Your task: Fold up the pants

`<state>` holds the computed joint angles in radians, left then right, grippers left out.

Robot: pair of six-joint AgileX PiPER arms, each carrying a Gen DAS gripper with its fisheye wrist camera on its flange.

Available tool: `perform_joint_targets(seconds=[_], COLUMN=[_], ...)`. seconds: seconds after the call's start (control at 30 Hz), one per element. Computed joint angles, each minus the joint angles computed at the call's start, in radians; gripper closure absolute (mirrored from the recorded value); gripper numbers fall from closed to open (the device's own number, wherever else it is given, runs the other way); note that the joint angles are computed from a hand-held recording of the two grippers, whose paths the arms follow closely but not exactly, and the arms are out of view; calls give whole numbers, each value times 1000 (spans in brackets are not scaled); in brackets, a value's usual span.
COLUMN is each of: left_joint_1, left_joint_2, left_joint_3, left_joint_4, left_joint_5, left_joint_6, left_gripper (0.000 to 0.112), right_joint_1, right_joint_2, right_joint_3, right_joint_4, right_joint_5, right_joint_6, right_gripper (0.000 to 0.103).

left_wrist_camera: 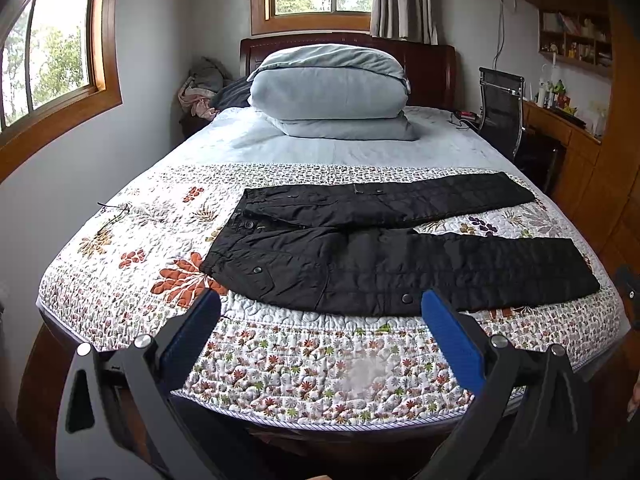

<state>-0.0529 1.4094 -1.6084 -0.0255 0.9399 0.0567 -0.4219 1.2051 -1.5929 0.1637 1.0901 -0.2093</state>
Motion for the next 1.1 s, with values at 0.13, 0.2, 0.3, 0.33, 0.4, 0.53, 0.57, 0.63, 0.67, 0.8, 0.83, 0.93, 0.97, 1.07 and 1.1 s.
perform_joint_targets(seconds=[0.13, 0.2, 0.3, 0.33, 0.4, 0.53, 0.57, 0.63, 0.67, 0.8, 0.83, 0.93, 0.97, 1.07, 1.1], left_joint_1=[4, 3, 2, 2, 3, 2, 3, 2, 1, 1, 2, 7, 10, 10, 11], left_joint_2=[0, 1, 2, 3, 2, 1, 1, 0, 0, 1, 1, 1, 2, 3, 1], left_joint_3=[-1, -3, -8, -9, -8, -12, -11, -11, -12, -13, -14, -13, -13, -12, -11], left_joint_4=[-6, -5, -5, -5, -8, -8, -7, -9, -7, -6, -10, -15, -19, -25, -28], left_joint_5=[0, 1, 5, 6, 8, 10, 10, 10, 10, 11, 12, 9, 10, 11, 9], left_joint_6=[5, 3, 4, 3, 5, 4, 4, 4, 3, 4, 6, 10, 11, 17, 20], left_gripper=[12, 12, 12, 12, 12, 12, 12, 12, 12, 12, 12, 12, 12, 12, 12], right_joint_1=[0, 1, -3, -3, 0, -6, -6, -6, -6, -4, -7, -7, -6, -3, -3], right_joint_2=[-2, -1, -4, -3, -3, -6, -6, -4, -3, -3, -3, 0, -2, -4, -4], right_joint_3=[7, 4, 10, 9, 11, 14, 15, 13, 10, 11, 12, 5, 6, 5, 6], right_joint_4=[3, 1, 6, 6, 1, 8, 9, 7, 6, 4, 7, 6, 6, 0, 1], right_joint_5=[-6, -3, -8, -5, -8, -13, -12, -9, -4, -7, -7, 4, 3, 4, 3], right_joint_6=[0, 1, -3, -2, 2, -3, -4, -4, -3, -2, -4, -5, -6, -4, -4], right_gripper=[3, 3, 3, 3, 3, 3, 3, 3, 3, 3, 3, 3, 3, 3, 3])
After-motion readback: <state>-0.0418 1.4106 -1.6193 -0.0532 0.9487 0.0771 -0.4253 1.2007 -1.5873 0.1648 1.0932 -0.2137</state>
